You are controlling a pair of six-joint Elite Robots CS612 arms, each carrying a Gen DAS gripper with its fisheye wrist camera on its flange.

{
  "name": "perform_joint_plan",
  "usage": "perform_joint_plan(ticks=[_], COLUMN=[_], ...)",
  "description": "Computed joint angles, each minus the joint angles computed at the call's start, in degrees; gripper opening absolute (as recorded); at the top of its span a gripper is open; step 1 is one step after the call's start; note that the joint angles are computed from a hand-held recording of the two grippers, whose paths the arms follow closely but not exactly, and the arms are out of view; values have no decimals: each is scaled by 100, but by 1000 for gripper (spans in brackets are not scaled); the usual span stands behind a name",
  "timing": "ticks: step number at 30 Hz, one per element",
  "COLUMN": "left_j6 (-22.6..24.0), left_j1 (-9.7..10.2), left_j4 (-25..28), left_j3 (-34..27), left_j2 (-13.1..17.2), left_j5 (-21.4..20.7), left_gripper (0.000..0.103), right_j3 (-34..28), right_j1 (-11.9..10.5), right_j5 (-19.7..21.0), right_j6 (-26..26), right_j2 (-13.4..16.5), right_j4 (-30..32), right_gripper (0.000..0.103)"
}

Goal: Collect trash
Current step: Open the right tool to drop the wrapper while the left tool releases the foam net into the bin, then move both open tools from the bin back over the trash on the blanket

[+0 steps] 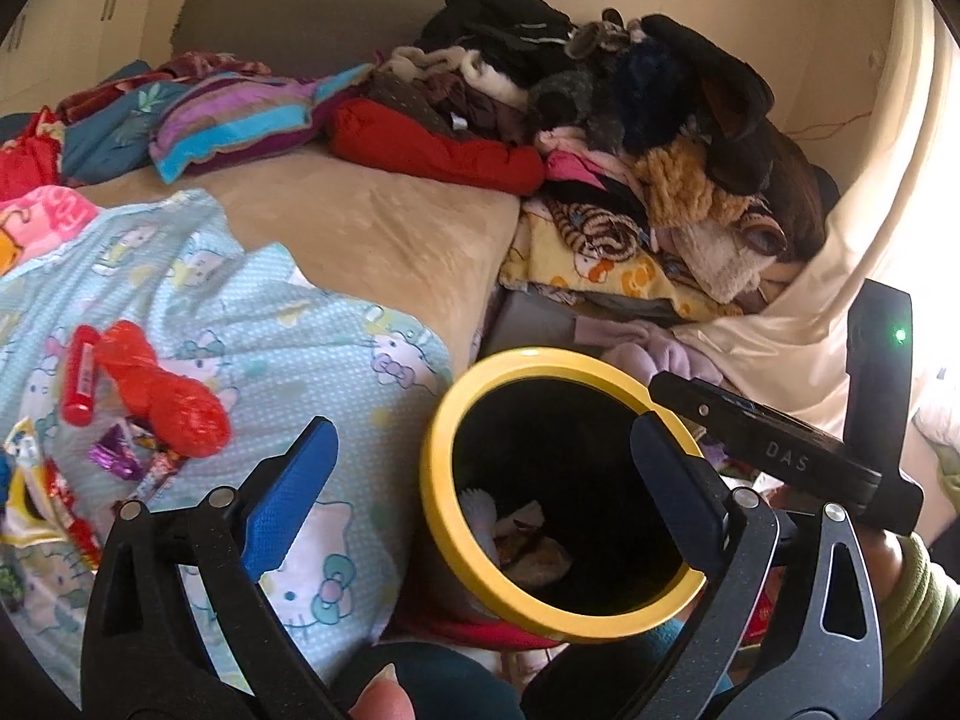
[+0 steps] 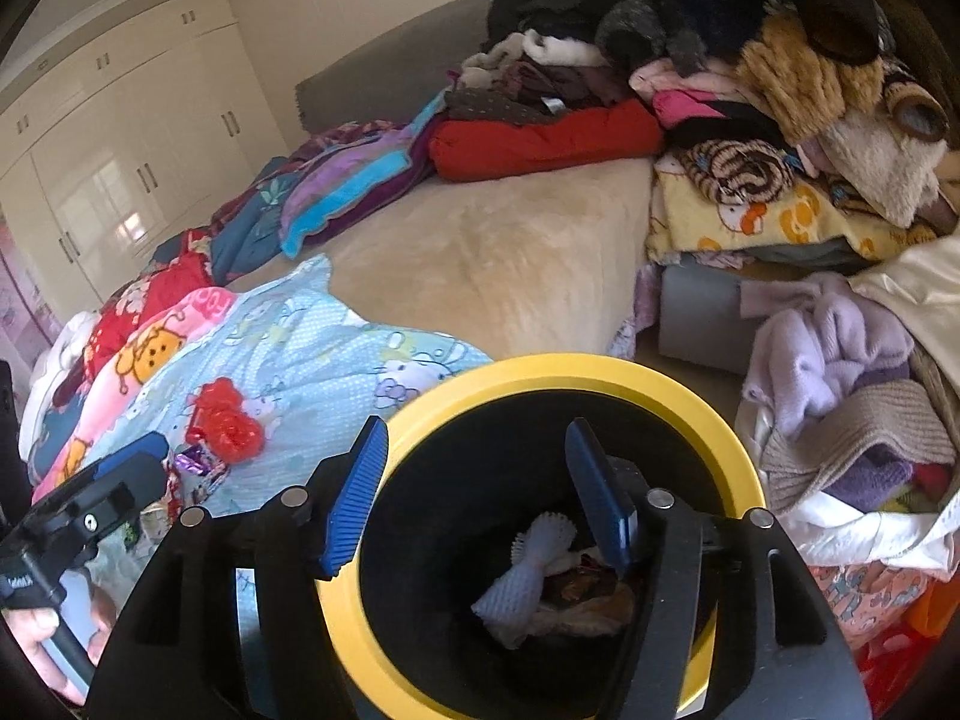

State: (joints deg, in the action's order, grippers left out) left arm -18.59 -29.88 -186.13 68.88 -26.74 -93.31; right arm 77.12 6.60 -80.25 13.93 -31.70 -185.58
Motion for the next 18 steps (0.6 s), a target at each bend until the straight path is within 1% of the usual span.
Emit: perform_joint_plan(ticks=[9,18], left_j6=[-168,-331], left_j1=[61,150], left_j4=[-349,-628], left_j3=[274,573], left_j2=[-144,-269], left_j5=[284,682], left_gripper=[90,90], right_j3=[-22,-88], right_j1=[132,318], right_j5=[154,461], right_j6=[-195,-374], right_j2=[-31,-1], right_j4=[-140,-408], right_gripper=[62,66])
